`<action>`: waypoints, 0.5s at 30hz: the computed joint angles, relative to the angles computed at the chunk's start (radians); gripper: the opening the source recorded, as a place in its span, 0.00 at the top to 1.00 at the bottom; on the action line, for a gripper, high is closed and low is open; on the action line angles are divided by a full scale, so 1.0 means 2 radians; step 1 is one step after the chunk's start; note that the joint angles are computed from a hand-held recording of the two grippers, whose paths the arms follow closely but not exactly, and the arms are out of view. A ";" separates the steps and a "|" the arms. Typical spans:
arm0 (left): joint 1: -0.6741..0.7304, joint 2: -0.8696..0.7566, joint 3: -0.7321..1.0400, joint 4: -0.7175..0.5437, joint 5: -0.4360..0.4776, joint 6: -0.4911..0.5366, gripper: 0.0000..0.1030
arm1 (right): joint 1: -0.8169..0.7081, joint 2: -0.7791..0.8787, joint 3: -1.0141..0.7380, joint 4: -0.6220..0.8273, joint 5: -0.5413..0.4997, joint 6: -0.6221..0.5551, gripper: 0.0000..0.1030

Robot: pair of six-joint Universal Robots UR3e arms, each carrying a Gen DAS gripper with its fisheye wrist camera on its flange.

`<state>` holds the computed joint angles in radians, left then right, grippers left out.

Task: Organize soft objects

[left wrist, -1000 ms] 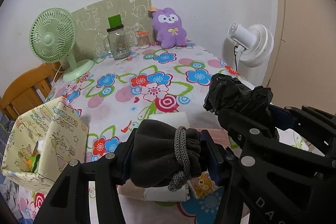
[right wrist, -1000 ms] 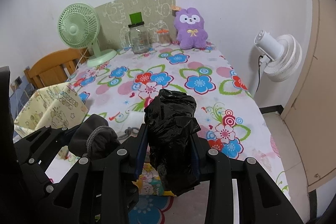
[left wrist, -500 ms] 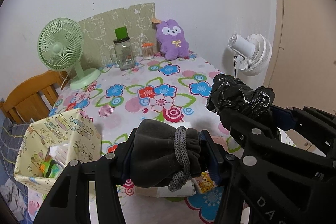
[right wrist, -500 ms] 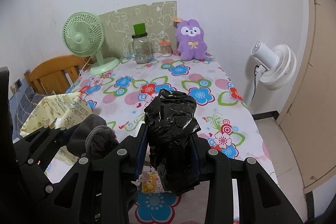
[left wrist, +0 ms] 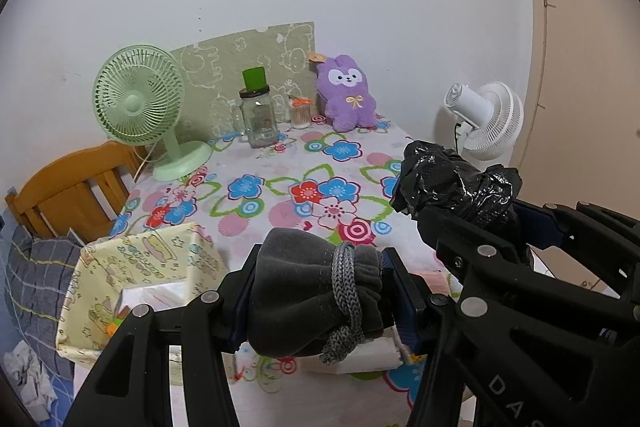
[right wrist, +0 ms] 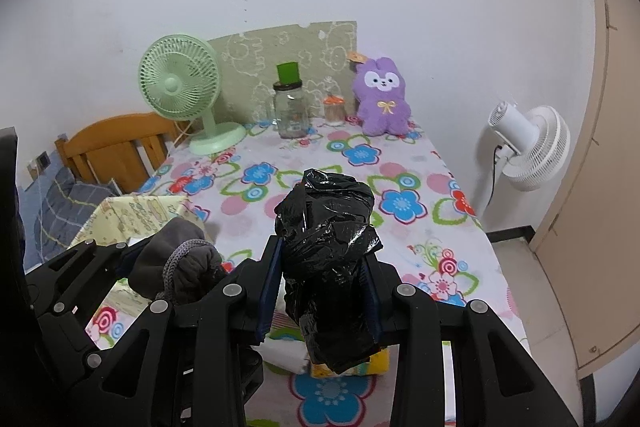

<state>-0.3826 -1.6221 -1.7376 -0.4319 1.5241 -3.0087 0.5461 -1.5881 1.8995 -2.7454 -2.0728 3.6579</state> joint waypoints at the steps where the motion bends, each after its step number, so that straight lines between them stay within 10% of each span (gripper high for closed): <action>1: 0.006 0.005 -0.001 -0.003 -0.005 0.003 0.43 | 0.003 0.004 -0.008 0.005 -0.002 0.001 0.62; 15: 0.074 0.036 -0.014 -0.021 -0.044 0.033 0.44 | 0.034 0.081 -0.127 0.052 -0.011 0.000 0.62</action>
